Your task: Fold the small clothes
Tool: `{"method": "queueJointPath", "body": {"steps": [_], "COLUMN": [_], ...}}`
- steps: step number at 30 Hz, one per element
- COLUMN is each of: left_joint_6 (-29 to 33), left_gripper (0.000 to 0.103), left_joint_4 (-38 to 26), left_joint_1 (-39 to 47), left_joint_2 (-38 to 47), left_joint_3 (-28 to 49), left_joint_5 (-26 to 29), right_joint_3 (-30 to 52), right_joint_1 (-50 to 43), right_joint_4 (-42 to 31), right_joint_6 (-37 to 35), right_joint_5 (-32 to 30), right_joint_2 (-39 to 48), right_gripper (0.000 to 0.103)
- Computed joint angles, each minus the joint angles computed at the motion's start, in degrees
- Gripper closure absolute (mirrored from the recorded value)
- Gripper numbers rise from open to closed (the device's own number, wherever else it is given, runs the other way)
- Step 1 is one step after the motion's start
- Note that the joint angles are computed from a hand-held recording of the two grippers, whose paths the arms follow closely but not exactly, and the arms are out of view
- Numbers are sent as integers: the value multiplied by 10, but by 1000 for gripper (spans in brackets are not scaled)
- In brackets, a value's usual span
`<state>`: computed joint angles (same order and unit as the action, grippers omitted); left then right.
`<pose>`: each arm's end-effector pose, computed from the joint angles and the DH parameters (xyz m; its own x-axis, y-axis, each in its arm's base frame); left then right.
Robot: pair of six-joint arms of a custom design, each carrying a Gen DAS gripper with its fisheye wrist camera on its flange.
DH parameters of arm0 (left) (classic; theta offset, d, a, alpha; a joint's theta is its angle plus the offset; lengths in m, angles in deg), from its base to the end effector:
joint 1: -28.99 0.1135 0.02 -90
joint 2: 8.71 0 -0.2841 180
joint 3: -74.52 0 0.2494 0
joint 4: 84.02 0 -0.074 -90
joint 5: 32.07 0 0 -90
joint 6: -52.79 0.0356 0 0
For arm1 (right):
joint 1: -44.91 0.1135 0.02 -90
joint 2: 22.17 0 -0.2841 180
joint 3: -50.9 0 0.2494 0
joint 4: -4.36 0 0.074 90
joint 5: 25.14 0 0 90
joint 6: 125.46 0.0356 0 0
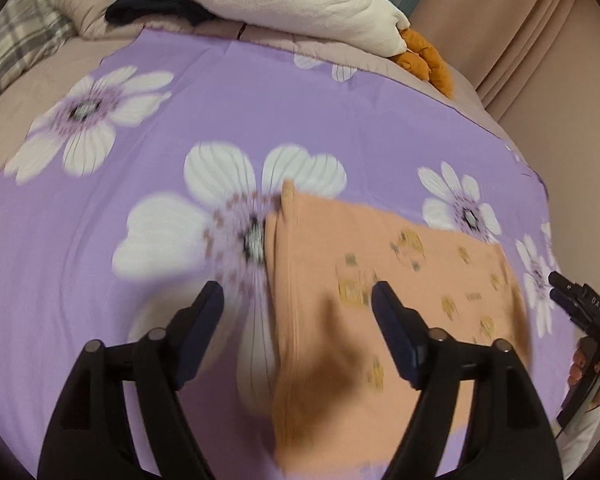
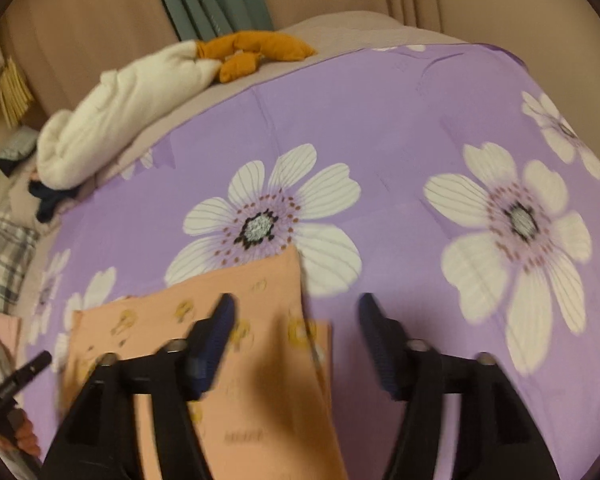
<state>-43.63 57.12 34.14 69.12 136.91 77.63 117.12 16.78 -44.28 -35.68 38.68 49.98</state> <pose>0.2633 0.0117 0.2375 -0.8162 -0.1793 -0.5493 0.0203 0.9412 -0.3373 0.2212 -0.1004 0.2718 -0.7193 0.3807 -0.5811 0.1948 0.9135 0.3573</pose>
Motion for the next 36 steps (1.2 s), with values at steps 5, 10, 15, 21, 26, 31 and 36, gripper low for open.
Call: {"method": "queueJointPath", "body": {"steps": [5,10,15,21,26,31,36], "left_joint_6": [1,-4,-11,-47,-81,-100,-90], "left_gripper": [25,27,27,35,69,90,92], "left_joint_4": [-17,-25,-20,22,65,57,9], "left_joint_1": [12,34,34,-8,-38,-37,-35], "left_joint_2": [-55,-86,-134,-128,-91,-94,-161], "left_joint_3": [-71,-126,-170,-185,-180,-176,-174], "left_joint_5": [18,44,54,57,46,51,41], "right_joint_3": [-73,-152,-197,-218,-234,-240,-230], "right_joint_1": [-33,-87,-105,-93,-55,-46,-76], "right_joint_4": [-29,-61,-90,-54,49,72,14], "right_joint_6": [-13,-66,-92,-50,40,65,39], "right_joint_5": [-10,-44,-54,-105,-128,-143,-161], "right_joint_2": [-61,-102,-159,-150,-115,-106,-177], "right_gripper": [32,32,33,33,41,85,89]}}
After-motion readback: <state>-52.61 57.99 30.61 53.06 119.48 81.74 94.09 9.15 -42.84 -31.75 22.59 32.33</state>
